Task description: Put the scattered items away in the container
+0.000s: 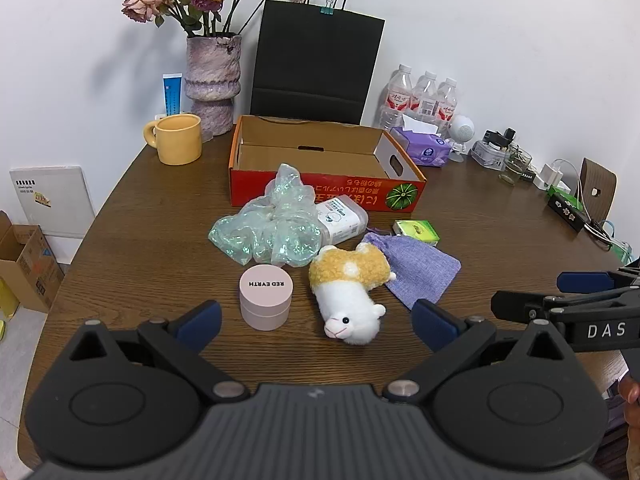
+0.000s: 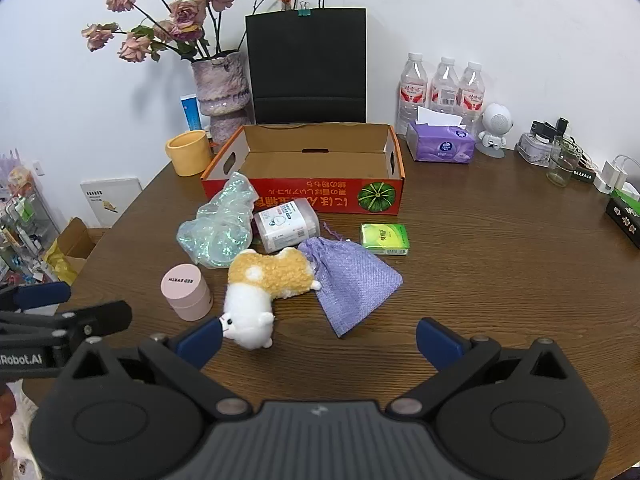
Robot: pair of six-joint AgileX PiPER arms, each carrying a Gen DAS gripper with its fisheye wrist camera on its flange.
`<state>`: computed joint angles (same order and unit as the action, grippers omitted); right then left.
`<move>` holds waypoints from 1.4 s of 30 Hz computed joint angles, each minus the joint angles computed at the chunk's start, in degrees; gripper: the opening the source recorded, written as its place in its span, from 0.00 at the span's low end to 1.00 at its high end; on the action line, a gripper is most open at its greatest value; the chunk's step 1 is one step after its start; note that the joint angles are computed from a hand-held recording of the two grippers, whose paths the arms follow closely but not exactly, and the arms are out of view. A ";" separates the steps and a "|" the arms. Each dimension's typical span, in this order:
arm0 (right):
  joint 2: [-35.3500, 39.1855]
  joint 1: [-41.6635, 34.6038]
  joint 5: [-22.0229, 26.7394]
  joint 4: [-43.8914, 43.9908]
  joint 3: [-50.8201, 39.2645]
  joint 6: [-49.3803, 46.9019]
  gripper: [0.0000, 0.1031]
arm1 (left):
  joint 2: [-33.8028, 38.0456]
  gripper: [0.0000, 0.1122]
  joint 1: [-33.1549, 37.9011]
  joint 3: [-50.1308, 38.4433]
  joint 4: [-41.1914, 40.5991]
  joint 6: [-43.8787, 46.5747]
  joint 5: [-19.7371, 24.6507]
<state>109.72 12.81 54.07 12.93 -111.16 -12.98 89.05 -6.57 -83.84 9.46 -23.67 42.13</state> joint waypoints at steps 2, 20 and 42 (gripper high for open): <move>0.13 -0.04 0.24 0.15 -0.22 -0.06 1.00 | 0.01 0.92 0.00 -0.01 -0.03 -0.02 0.05; 0.05 -0.30 -0.50 1.08 0.15 -0.85 1.00 | 0.47 0.92 0.25 -0.31 -0.39 -0.23 0.05; 0.72 -0.54 -0.70 1.52 -0.27 -0.89 1.00 | 0.99 0.92 0.53 -0.28 -0.46 -0.60 -0.21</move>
<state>110.44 12.26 53.37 14.45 -111.43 -13.87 90.04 -6.04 -84.13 9.00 -24.27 41.92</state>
